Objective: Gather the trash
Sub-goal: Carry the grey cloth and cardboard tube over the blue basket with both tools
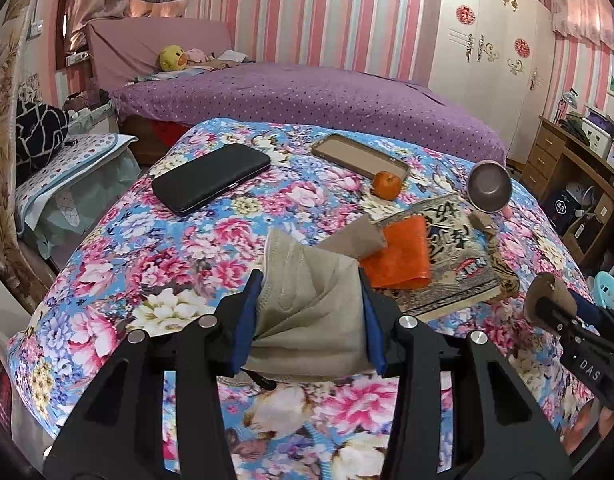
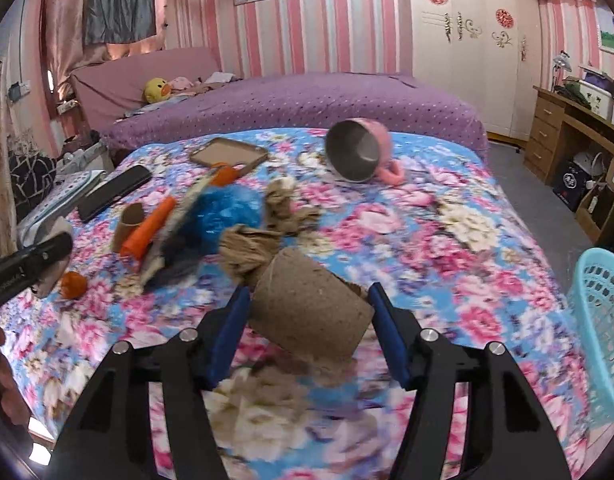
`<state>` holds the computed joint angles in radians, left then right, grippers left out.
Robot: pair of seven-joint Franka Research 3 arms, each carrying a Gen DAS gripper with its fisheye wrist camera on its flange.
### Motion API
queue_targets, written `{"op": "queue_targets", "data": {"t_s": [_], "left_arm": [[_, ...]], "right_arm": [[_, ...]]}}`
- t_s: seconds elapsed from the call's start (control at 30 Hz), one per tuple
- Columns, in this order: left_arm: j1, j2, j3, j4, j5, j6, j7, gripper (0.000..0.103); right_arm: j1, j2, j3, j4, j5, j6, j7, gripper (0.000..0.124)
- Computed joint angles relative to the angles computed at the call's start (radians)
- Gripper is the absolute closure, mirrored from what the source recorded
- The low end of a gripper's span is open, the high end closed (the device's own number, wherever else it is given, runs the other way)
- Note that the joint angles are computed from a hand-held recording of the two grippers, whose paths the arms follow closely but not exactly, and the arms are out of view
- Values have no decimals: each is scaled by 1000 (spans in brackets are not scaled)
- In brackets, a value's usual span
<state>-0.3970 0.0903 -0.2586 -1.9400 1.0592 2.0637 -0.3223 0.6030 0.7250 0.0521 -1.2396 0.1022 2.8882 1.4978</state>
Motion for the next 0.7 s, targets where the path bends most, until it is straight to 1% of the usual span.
{"op": "queue_targets", "data": {"t_s": [0.3,0.43,0.53,0.6,0.67,0.7], "left_arm": [[-48,78,3,103,24,-64,17,59],[-69,113,12,148,19,-87,28,59],[-86,133,20,180,24,-89,21,59],[-94,143,24,201,31,-75,21,59],[-109,164,28,240,43,-89,34,59],[-117,174,32,257,48,-95,45,59]], "right_arm": [[-57,-33,17,-55,21,44,-72,64],[-63,-38,-2,-62,21,53,-78,63],[-77,-43,-6,-68,24,66,-86,63],[-95,-49,2,-77,34,75,-97,63],[-97,-52,-16,-83,39,85,-84,63],[-105,-52,-14,-80,44,84,-83,63]]}}
